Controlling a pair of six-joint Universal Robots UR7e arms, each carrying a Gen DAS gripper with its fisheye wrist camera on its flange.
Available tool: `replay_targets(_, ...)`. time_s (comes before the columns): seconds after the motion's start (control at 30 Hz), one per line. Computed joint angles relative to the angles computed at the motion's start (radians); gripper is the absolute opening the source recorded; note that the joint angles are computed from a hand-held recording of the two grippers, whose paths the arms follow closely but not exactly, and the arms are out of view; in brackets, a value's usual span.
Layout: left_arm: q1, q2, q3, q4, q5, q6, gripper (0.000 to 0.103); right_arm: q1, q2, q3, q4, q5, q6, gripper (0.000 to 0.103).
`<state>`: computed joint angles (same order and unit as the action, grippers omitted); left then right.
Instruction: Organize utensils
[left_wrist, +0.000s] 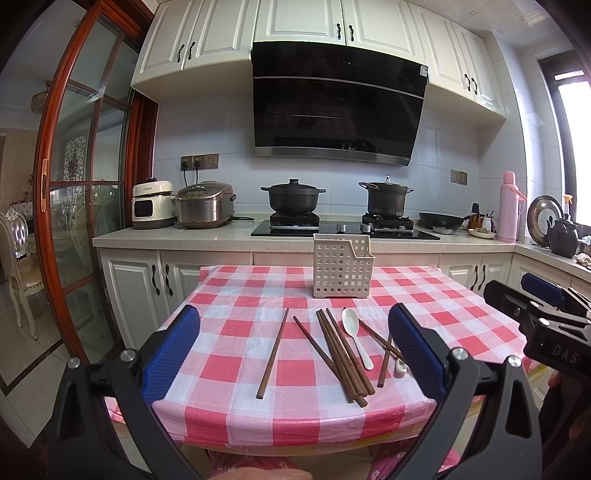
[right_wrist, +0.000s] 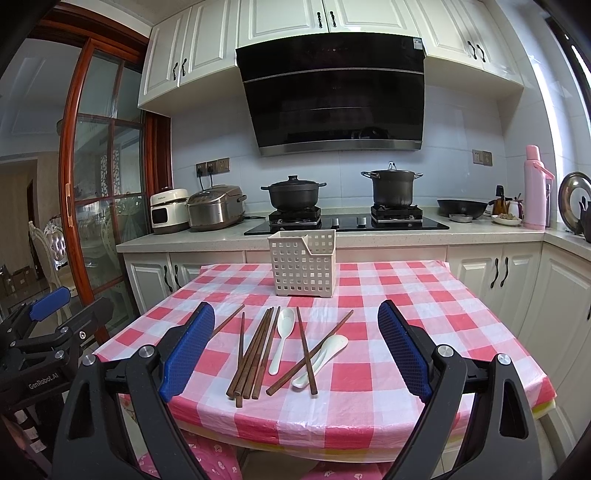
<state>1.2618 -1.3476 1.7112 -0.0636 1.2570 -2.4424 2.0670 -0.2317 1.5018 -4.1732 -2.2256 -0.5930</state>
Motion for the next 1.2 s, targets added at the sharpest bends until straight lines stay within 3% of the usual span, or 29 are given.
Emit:
replay_targets(0.63, -0.003, 0.018, -0.031, 0.044, -0.018, -0.010, 0.099, -0.007, 0.004, -0.020, 0.031, -0.027, 0.017, 0.084)
replay_targets(0.87, 0.031, 0.119, -0.163, 0.181, -0.041, -0.045, 0.099, -0.039, 0.015, -0.055, 0.123, -0.046, 0.070, 0.084)
replay_targets(1.2, 0.072, 0.328, -0.464, 0.398, -0.116, -0.104, 0.098, -0.106, 0.020, -0.128, 0.274, -0.044, 0.135, 0.084)
